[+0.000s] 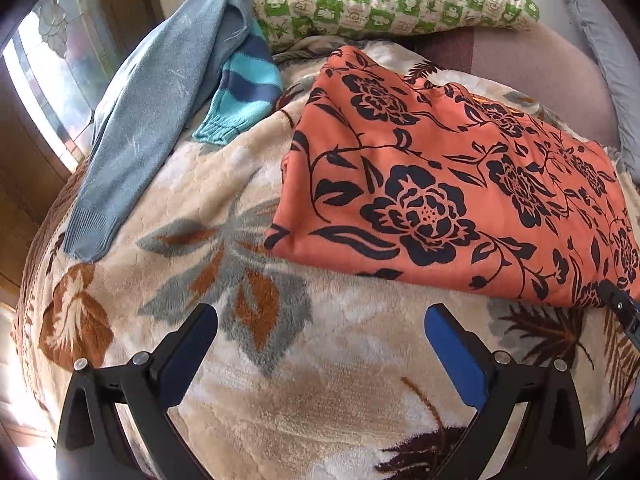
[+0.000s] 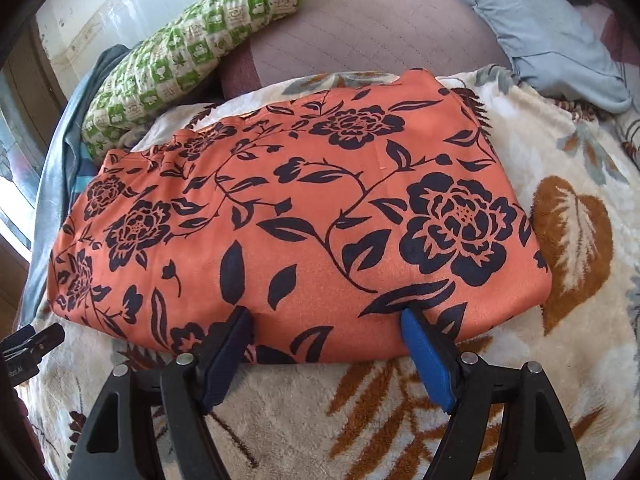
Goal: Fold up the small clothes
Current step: 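Open the right tool and pull both tools back from the shirt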
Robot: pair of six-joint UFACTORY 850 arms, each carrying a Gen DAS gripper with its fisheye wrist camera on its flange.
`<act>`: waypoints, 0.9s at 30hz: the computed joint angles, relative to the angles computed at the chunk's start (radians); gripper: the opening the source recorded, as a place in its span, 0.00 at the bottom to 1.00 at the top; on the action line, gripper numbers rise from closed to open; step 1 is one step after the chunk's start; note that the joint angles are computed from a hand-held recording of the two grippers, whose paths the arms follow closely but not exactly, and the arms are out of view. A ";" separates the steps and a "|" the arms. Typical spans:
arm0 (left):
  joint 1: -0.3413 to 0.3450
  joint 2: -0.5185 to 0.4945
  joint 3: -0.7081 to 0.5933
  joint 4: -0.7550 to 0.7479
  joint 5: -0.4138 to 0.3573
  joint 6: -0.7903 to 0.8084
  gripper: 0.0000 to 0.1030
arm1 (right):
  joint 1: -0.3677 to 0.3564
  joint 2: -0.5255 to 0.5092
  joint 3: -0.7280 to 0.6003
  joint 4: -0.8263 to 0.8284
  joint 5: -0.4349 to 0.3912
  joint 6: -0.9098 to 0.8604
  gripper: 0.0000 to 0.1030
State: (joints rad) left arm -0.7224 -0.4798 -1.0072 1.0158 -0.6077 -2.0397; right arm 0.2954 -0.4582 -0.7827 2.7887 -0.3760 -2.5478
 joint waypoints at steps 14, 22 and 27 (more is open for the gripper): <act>-0.141 0.097 0.131 0.202 -0.186 -0.359 1.00 | -0.187 0.293 0.300 -0.029 -0.219 0.071 0.77; -0.170 0.136 0.198 0.227 -0.211 -0.432 1.00 | -0.202 0.360 0.358 -0.001 -0.213 0.013 0.77; -0.185 0.145 0.218 0.216 -0.221 -0.461 1.00 | -0.216 0.364 0.369 -0.019 -0.220 0.041 0.77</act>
